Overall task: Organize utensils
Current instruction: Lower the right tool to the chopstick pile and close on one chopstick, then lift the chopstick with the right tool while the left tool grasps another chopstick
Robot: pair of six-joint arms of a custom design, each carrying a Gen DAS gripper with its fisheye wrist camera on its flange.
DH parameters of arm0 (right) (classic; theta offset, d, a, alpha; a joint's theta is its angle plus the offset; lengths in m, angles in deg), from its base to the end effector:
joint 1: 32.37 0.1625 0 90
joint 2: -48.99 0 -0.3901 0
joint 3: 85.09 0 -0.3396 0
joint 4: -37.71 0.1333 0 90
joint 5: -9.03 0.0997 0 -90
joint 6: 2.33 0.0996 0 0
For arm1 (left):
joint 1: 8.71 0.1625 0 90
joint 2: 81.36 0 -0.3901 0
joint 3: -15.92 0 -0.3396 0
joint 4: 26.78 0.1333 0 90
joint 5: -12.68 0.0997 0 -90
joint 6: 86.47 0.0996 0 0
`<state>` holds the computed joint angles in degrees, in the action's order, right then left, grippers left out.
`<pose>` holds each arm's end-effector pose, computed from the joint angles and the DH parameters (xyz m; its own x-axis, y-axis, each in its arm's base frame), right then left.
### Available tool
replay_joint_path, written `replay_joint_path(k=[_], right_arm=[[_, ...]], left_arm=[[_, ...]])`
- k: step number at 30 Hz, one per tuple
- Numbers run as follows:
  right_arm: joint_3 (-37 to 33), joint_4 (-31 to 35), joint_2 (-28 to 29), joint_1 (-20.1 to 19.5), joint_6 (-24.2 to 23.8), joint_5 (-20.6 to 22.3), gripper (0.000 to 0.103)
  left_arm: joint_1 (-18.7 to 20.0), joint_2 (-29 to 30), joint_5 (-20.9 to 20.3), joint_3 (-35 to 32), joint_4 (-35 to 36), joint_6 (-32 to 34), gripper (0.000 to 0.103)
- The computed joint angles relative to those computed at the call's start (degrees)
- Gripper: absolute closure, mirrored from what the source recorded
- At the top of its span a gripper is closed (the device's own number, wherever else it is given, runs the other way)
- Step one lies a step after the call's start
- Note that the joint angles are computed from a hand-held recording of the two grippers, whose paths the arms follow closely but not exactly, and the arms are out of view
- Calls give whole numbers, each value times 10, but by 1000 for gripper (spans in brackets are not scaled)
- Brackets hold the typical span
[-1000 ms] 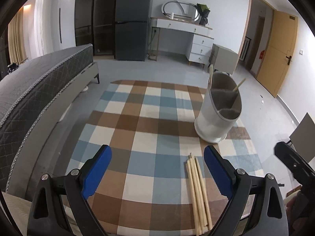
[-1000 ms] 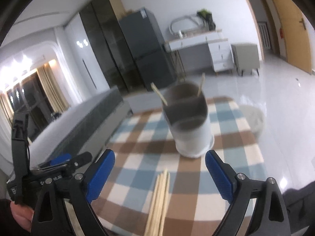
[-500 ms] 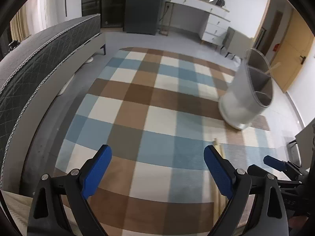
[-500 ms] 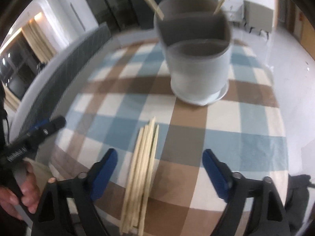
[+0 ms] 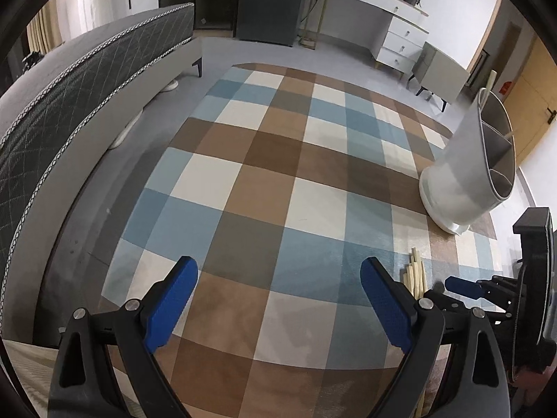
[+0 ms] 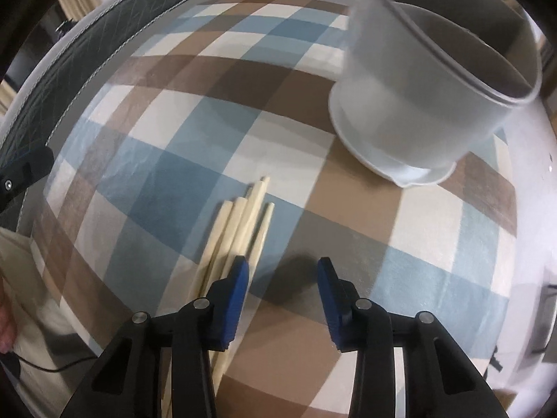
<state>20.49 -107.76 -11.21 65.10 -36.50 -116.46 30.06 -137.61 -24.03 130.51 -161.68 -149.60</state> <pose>0.1457 -0.5303 0.1969 -0.6070 -0.5524 0.5713 -0.5668 0.8049 0.1761 -0.2393 -0.4656 0.1167 -0.7800 -0.2799 -0.5597 0.1384 0.7951 -0.5905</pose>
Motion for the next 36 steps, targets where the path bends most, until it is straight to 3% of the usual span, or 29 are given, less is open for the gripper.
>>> replay_joint_path(k=[6,10,14,20,29,36], right_arm=[[-5,-2,19,16,-5,-37,75],[-9,13,23,21,6,-30,94],[2,-9,23,22,19,-18,96],[28,-57,-17,-9,34,51,99],[26,-39,-98,-77,115,233,103],[17,-15,-102,-90,120,245,100]], left_arm=[[6,-10,-9,5,0,-2,11],[11,-16,-18,7,-3,-2,11],[15,-12,-35,3,-8,9,11],[19,9,-74,-11,-26,35,11],[26,63,-159,-43,-68,82,11],[23,106,-168,-82,-31,92,25]])
